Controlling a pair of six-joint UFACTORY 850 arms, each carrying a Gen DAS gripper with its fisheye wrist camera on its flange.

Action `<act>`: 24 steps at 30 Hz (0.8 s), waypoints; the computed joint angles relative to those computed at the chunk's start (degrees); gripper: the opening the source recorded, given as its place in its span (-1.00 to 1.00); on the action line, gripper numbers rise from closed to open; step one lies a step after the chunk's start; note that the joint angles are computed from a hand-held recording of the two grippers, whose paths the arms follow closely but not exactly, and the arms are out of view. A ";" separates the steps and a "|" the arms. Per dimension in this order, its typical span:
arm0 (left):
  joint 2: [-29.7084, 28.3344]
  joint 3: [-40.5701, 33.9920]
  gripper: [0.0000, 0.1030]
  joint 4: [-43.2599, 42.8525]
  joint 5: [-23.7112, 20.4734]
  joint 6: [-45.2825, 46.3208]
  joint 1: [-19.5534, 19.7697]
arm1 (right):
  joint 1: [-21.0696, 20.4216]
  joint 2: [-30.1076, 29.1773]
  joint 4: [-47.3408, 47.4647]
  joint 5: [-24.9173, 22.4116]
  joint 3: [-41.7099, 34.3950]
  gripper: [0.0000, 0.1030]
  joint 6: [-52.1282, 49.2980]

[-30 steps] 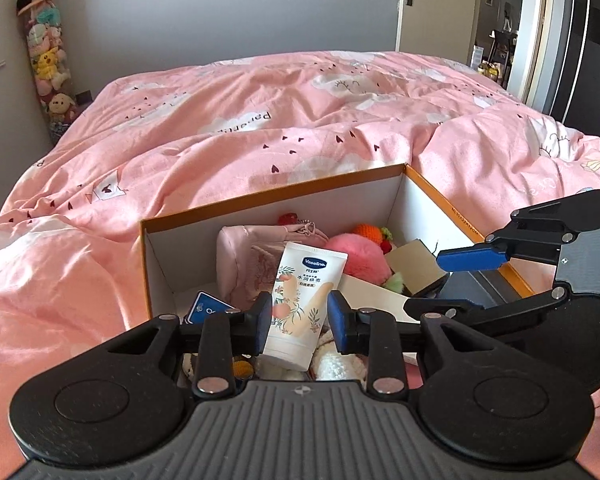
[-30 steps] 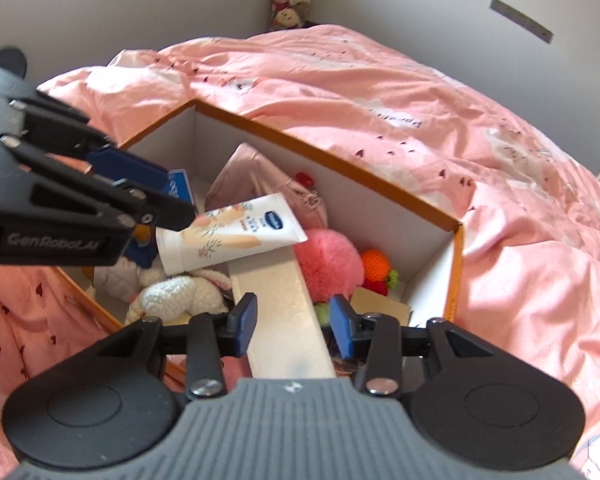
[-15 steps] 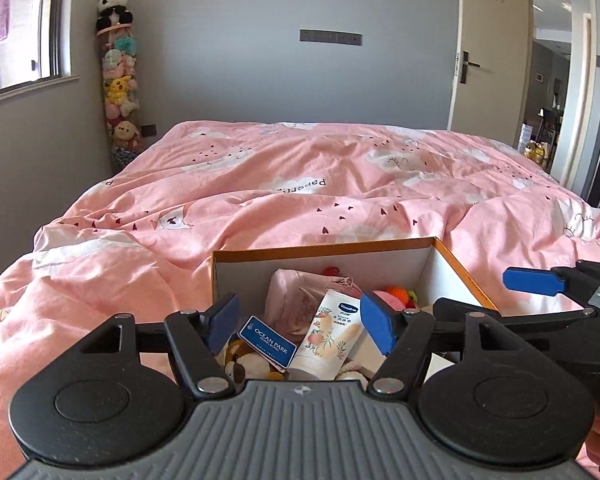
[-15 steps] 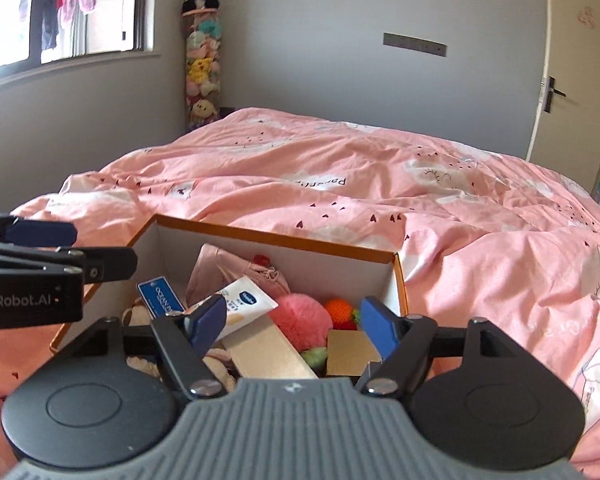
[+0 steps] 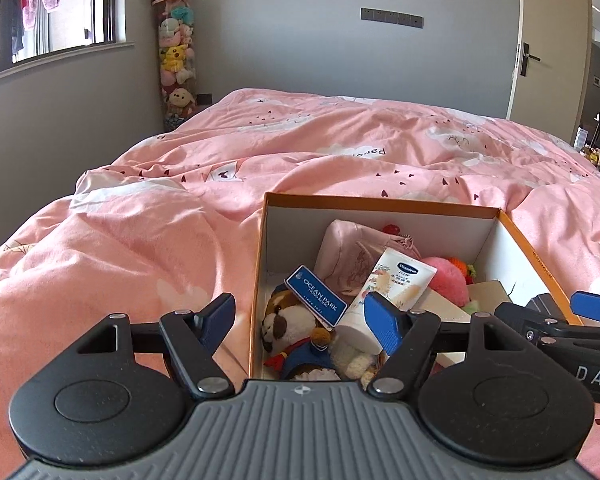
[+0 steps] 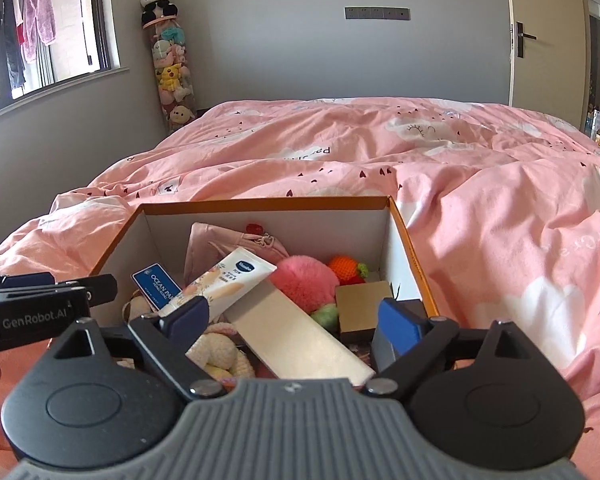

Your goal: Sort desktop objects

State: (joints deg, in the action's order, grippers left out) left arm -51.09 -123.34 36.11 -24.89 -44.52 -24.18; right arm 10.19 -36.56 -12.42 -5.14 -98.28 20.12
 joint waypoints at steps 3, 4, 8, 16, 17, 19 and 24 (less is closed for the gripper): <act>-1.12 -1.50 0.63 -3.20 -1.58 3.55 0.05 | 0.01 -0.53 1.29 -0.45 -0.17 0.82 -1.21; -1.57 -2.20 0.63 -4.43 -2.41 4.96 0.08 | 0.01 -0.67 1.31 -0.64 -0.18 0.82 -1.18; -3.51 -5.22 0.63 -9.89 -5.23 9.03 0.27 | -0.05 -0.98 2.51 -1.06 0.12 0.83 -2.28; -5.39 -7.26 0.63 -12.47 -7.91 11.80 0.16 | 0.07 -1.27 -8.15 -0.30 1.34 0.86 6.76; -5.79 -7.85 0.63 -12.92 -8.50 12.20 0.19 | 0.09 -1.32 -10.10 -0.11 1.44 0.88 8.73; -6.33 -8.43 0.63 -12.81 -9.10 12.21 0.14 | 0.16 -1.60 -10.73 -0.35 1.19 0.90 9.17; -7.18 -9.29 0.66 -14.67 -10.29 11.60 0.35 | 0.24 -2.13 -10.10 -0.83 0.72 0.92 8.09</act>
State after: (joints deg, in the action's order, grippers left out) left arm -58.27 -132.64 21.44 -35.18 -32.92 -23.83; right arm 10.43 -38.69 -22.51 -5.97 -97.56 28.21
